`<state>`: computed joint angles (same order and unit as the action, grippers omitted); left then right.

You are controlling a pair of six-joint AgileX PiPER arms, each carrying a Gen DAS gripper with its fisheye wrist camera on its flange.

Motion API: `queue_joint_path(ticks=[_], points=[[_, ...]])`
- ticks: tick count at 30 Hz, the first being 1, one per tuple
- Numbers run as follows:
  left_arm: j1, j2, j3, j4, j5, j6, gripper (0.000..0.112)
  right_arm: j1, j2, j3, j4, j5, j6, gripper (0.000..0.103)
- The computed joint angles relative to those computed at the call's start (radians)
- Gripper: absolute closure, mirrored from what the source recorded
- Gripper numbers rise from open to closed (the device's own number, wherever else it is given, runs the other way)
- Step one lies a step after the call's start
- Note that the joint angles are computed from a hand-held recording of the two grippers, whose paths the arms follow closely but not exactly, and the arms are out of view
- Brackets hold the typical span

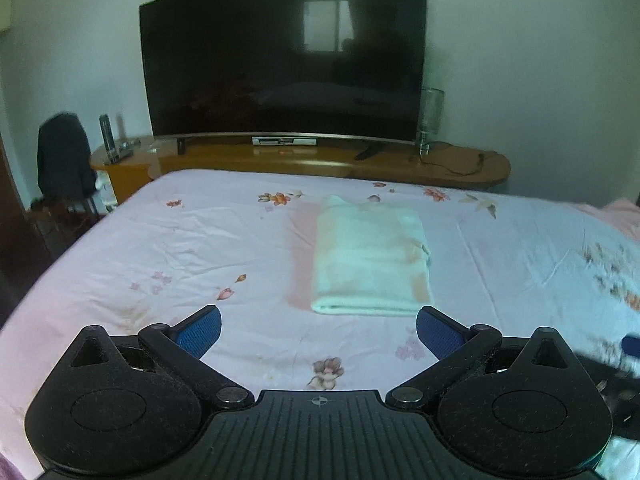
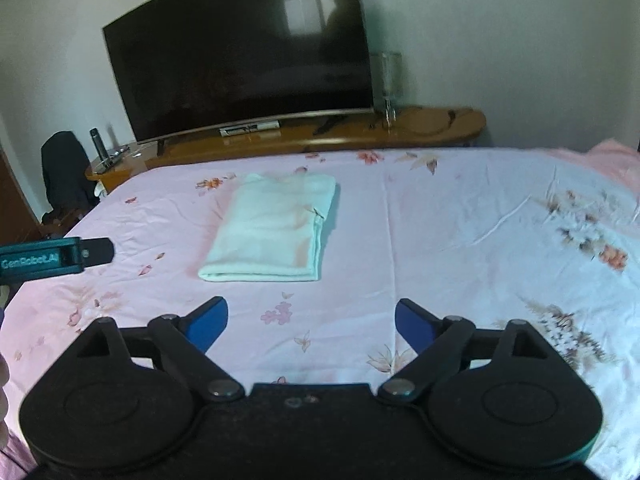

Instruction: Fold small clothes

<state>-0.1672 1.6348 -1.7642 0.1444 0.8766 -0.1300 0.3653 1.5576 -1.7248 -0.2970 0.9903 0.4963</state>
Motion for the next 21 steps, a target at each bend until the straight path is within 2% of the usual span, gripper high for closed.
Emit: queue_joint_path(ticks=[4,8,12,16,21], points=[[0.0,-0.054,0.081,-0.036,-0.024,0.054,0.01,0.078,-0.067,0.076,-0.141,-0.022,0.134,0.012],[-0.017,-0.074,0.099,-0.015,-0.006,0.003,0.01,0.141,-0.025,0.017,-0.257,0.091,0.205,0.012],[-0.035,-0.101,0.123,0.006,0.001,-0.042,0.01,0.176,-0.012,0.007,-0.348,0.138,0.293,0.012],[-0.052,-0.124,0.15,0.033,-0.017,-0.054,0.01,0.196,-0.023,0.027,-0.379,0.137,0.327,0.012],[-0.057,-0.119,0.132,0.034,0.005,-0.058,0.01,0.193,-0.031,0.051,-0.378,0.123,0.338,0.012]])
